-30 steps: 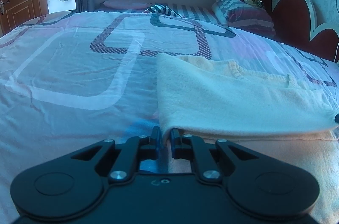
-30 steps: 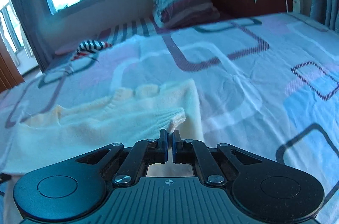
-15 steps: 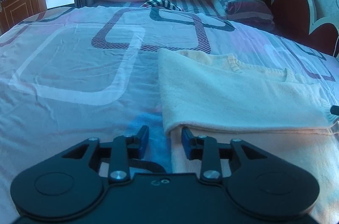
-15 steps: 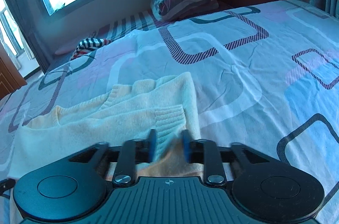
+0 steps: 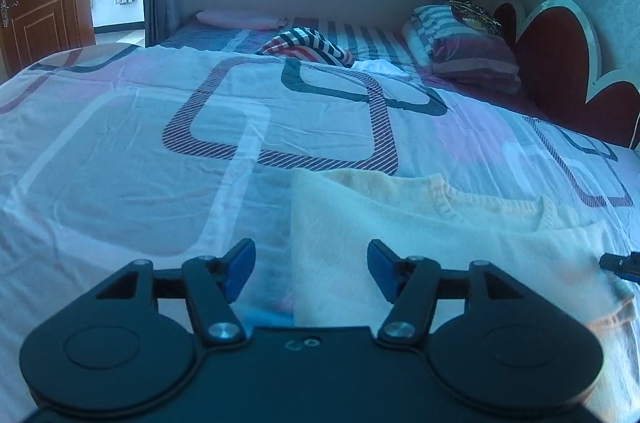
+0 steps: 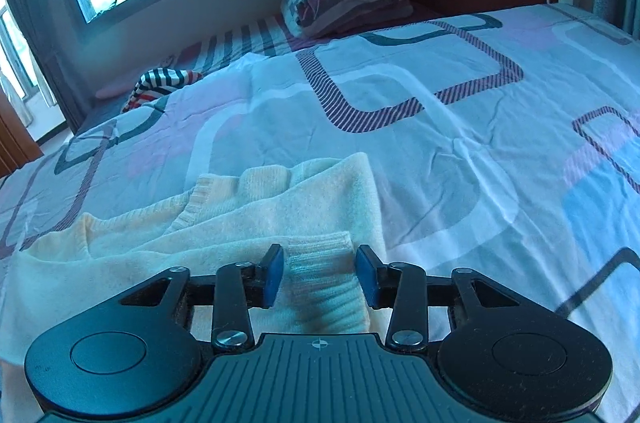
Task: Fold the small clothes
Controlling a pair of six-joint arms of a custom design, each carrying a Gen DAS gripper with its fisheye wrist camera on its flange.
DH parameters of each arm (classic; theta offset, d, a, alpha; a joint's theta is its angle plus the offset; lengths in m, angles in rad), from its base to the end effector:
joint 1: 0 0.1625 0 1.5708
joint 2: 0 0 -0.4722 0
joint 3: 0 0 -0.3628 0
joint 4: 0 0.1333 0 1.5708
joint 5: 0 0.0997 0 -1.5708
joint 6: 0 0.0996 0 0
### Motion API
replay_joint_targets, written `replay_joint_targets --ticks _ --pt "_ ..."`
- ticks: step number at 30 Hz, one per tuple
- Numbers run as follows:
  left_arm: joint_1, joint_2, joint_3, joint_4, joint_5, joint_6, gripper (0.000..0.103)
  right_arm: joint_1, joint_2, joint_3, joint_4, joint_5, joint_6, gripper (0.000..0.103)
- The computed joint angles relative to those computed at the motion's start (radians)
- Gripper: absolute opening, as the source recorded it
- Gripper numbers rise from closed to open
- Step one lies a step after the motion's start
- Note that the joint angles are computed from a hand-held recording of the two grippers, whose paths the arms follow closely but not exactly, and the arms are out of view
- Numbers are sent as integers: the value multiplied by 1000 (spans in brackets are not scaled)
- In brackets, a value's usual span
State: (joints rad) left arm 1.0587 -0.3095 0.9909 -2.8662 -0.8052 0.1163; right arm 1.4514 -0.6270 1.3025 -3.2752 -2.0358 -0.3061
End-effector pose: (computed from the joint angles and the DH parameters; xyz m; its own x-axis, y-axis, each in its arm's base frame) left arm -0.2423 -0.8439 0.0766 -0.7721 0.0879 -0.6294 0.4934 0.7071 -0.5065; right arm -0.0065 -0.7981 0.2522 -0.8211 0.3109 0.4787 -0.1951 0.6353 -0.7472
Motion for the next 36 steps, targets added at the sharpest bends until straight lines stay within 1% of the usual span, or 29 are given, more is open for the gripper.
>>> replay_joint_targets --ticks 3,5,6,8,10,12,13,14,16,17,18,19,20,21,22,23,24,25,26,28,29,30,32,34,35,36 --pt "11 40 -80 59 0 -14 60 3 11 -17 5 -3 -44 40" --pt "20 58 -119 96 -4 -40 58 2 12 -17 9 3 -65 19" --pt "24 64 -134 111 -7 -55 57 1 9 -15 16 9 -69 12" --pt "33 72 -157 134 -22 -82 51 0 11 -16 18 14 -83 12" --pt "41 81 -181 161 -33 -112 48 -1 11 -16 18 21 -91 11" --pt "48 85 -192 168 -49 -135 37 -2 13 -15 -2 29 -104 9" --pt "50 88 -196 164 -53 -138 23 -1 15 -12 -25 31 -114 9" --pt "50 91 -200 158 -48 -141 19 2 20 -9 -63 30 -131 9" --pt "50 90 -189 128 -46 -134 14 8 34 -11 -130 11 -179 9" --pt "50 90 -184 120 -44 -127 14 11 45 -20 -147 -11 -201 9" --pt "50 90 -183 118 -40 -122 14 12 56 -38 -127 -42 -210 9" --pt "50 93 -189 127 -37 -118 16 8 55 -48 -74 -56 -183 9" --pt "49 94 -195 137 -30 -118 18 4 53 -47 -59 -54 -162 9" --pt "48 94 -200 149 -30 -124 22 5 54 -45 -70 -54 -169 9" --pt "47 95 -210 163 -31 -128 31 6 50 -38 -83 -48 -173 9" --pt "47 101 -226 175 -28 -125 38 5 45 -30 -91 -36 -168 9" --pt "46 109 -244 187 -24 -120 42 5 41 -24 -103 -24 -161 12" --pt "47 117 -261 197 -21 -120 49 7 36 -19 -114 -15 -153 17" --pt "48 126 -279 205 -20 -123 49 9 35 -18 -123 -5 -153 19" --pt "50 140 -302 208 -25 -125 45 14 38 -26 -132 1 -170 19" --pt "50 148 -312 200 -17 -121 43 19 42 -32 -133 1 -177 19" --pt "49 158 -328 202 -1 -120 43 20 45 -36 -133 2 -182 19" --pt "52 169 -347 212 7 -125 43 23 58 -49 -135 -18 -206 20" --pt "52 171 -349 207 10 -110 43 20 69 -74 -77 -64 -202 20" --pt "51 171 -348 207 13 -102 43 16 68 -80 -40 -77 -187 20" --pt "49 168 -342 209 15 -102 43 11 66 -79 -36 -75 -184 21"
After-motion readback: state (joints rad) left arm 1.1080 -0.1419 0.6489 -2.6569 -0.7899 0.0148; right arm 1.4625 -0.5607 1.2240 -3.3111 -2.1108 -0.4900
